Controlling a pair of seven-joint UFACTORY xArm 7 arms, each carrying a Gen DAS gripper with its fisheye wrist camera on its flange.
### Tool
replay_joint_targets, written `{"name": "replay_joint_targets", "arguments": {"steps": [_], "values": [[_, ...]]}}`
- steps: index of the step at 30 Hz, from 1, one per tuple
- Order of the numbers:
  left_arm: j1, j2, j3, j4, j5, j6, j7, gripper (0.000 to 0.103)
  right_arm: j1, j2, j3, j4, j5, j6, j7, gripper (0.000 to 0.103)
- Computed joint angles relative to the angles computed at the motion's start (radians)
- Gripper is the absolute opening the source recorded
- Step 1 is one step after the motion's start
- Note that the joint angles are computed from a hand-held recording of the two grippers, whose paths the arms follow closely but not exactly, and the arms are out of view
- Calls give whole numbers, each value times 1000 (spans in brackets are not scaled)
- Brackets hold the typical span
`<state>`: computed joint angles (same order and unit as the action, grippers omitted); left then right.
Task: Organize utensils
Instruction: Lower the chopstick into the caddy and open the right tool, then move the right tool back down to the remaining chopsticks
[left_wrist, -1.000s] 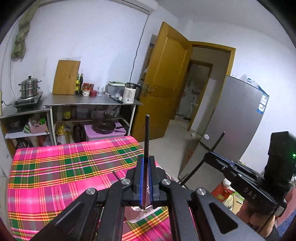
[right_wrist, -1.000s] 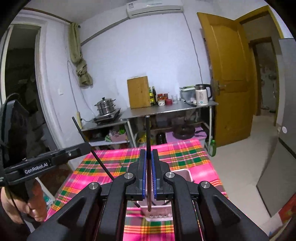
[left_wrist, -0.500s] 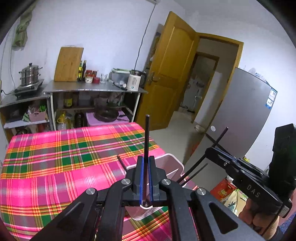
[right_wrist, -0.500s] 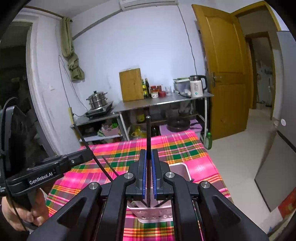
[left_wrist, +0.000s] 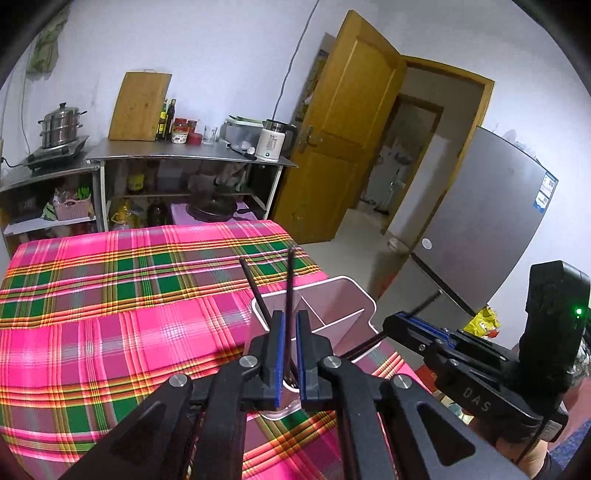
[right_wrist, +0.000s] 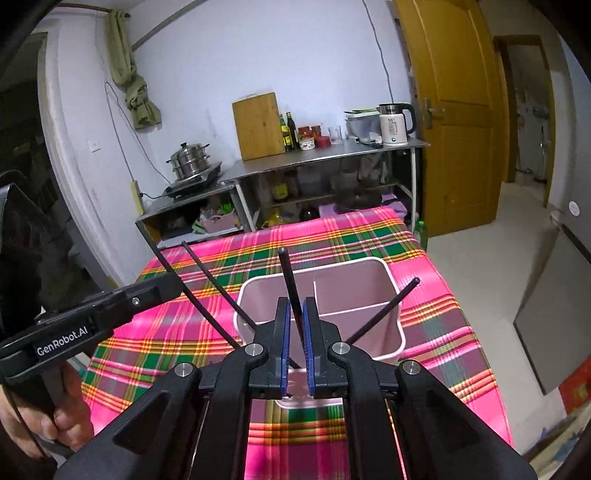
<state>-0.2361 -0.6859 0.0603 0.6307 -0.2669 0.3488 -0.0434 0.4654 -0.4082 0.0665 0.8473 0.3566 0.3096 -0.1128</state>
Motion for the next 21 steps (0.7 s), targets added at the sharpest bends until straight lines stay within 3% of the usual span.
{"name": "replay_joint_targets", "arguments": {"steps": [8, 15, 21], "values": [[13, -89, -18, -79, 13, 12, -24, 6, 2, -60, 8, -67, -16, -29, 30, 30], [51, -277, -37, -224, 48, 46, -66, 6, 31, -161, 3, -171, -26, -48, 62, 30], [118, -502, -59, -363, 94, 146, -129, 6, 74, -253, 3, -271, -35, -44, 93, 30]]}}
